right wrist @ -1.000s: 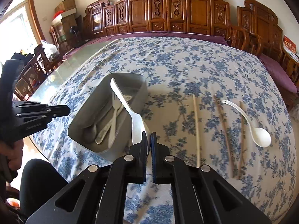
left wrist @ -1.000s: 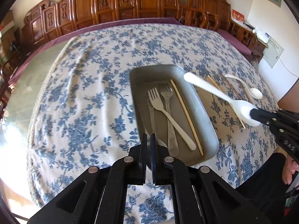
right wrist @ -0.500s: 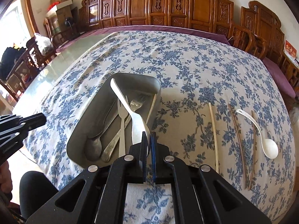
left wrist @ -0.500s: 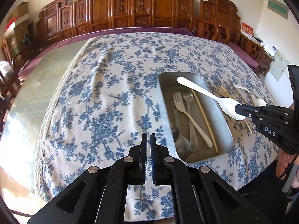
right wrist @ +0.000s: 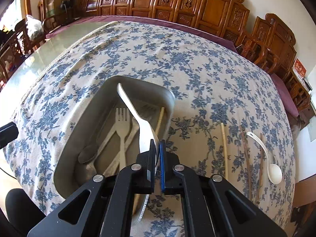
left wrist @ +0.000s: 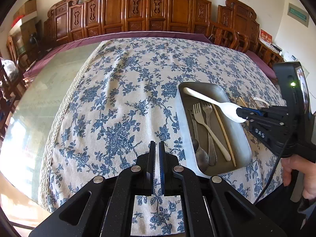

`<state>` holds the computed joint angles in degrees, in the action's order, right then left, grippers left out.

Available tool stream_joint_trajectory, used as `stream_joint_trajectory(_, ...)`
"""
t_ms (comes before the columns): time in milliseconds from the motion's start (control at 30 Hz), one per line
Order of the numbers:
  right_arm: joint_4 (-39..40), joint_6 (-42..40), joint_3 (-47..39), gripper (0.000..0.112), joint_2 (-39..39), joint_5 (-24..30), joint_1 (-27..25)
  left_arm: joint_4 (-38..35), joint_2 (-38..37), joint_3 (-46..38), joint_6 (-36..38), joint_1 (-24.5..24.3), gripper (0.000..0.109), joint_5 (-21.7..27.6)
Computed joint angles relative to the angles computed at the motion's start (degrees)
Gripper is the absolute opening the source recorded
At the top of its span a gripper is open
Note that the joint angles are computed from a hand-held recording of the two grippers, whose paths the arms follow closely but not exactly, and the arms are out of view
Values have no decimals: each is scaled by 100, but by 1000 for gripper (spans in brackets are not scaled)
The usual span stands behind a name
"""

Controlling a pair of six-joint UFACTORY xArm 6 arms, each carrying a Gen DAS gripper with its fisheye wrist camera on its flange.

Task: Organize utensils
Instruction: 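Lower the white plastic fork into the grey tray and open the right tool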

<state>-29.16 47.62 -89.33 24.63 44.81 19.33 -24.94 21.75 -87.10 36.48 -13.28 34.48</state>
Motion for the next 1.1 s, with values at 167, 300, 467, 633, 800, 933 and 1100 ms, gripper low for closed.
stream_joint_trajectory(167, 55, -12, -91, 6, 94, -93, 64, -36, -22, 13, 48, 7, 2, 1)
stream_joint_trajectory(300, 485, -190, 213, 9, -48, -643, 41, -34, -36, 25, 55, 2, 2, -4)
stream_joint_trajectory(467, 917, -427, 525, 13, -194, -1185, 69, -22, -51, 37, 54, -8, 2, -11)
stream_joint_trajectory(633, 1379, -748, 670, 16, -227, -1440, 101, -26, -54, 41, 51, -11, 2, -16)
stream_joint_trajectory(800, 2202, -1443, 864, 20, -245, -1781, 157, -17, -59, 45, 44, -14, 2, -14)
stream_joint_trajectory(933, 2284, -1560, 967, 21, -287, -1924, 185, -20, -61, 58, 49, -14, 2, -28)
stream_joint_trajectory(1100, 2589, -1865, 1280, 26, -475, -2281, 146, -17, -60, 50, 65, -24, 2, -16)
